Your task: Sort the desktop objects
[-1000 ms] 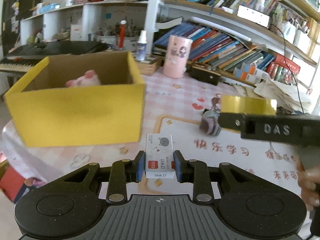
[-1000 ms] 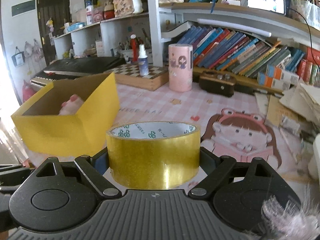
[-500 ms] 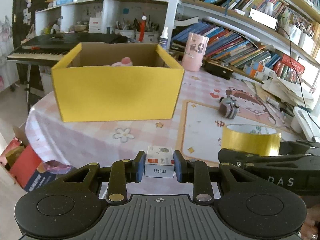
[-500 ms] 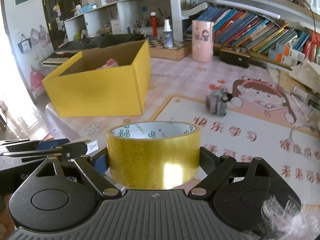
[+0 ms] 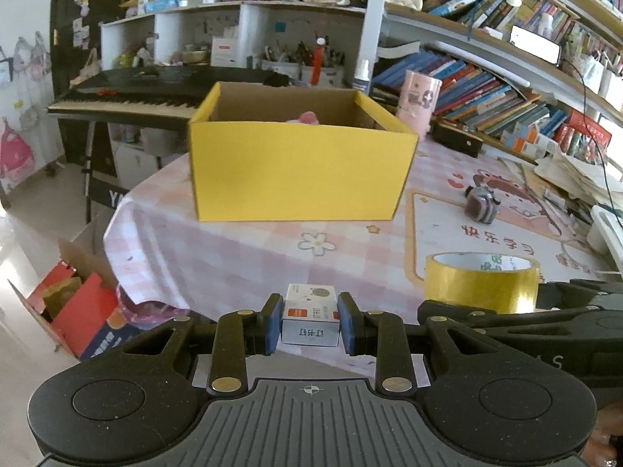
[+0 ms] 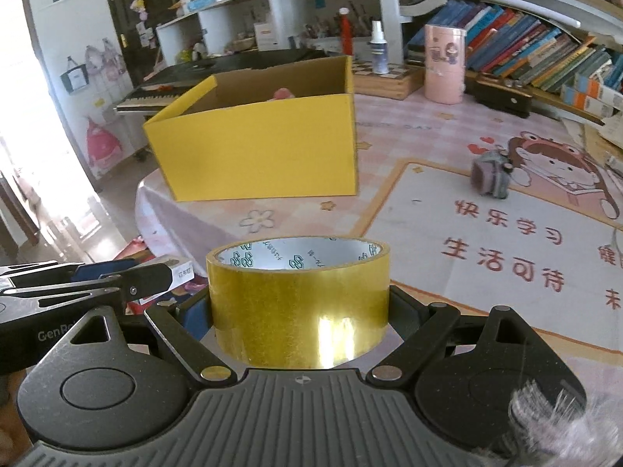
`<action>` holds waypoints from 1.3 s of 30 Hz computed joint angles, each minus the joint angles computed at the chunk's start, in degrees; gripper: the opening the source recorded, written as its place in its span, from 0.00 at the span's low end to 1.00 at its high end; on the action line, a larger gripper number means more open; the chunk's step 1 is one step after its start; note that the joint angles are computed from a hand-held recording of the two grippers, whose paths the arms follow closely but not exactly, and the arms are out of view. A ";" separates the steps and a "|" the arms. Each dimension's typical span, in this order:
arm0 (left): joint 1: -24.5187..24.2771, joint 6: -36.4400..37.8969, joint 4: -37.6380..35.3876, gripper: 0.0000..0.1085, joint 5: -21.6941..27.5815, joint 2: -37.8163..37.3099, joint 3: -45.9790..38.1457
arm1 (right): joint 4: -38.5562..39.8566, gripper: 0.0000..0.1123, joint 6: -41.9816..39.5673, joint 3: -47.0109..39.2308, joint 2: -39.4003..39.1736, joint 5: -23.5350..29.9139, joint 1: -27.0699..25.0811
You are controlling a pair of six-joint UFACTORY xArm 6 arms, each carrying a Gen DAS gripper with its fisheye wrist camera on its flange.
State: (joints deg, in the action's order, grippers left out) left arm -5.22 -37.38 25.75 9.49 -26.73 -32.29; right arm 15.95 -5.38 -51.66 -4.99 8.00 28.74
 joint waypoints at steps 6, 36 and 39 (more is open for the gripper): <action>1.66 -0.70 0.86 0.26 -0.35 -2.10 1.52 | 0.94 0.79 -1.32 -0.49 0.27 -0.14 1.62; 7.89 -12.55 14.72 0.26 -7.99 4.39 -6.52 | 3.70 0.79 -10.05 -13.57 7.45 -1.39 1.25; 8.82 -17.84 19.70 0.26 -8.76 7.23 -10.24 | 8.51 0.79 -16.11 -18.30 10.24 -0.91 1.02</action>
State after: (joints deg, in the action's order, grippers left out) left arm 3.60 -55.22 45.45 0.73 -19.50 -42.53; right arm 24.46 -21.49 -69.96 5.25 7.09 29.76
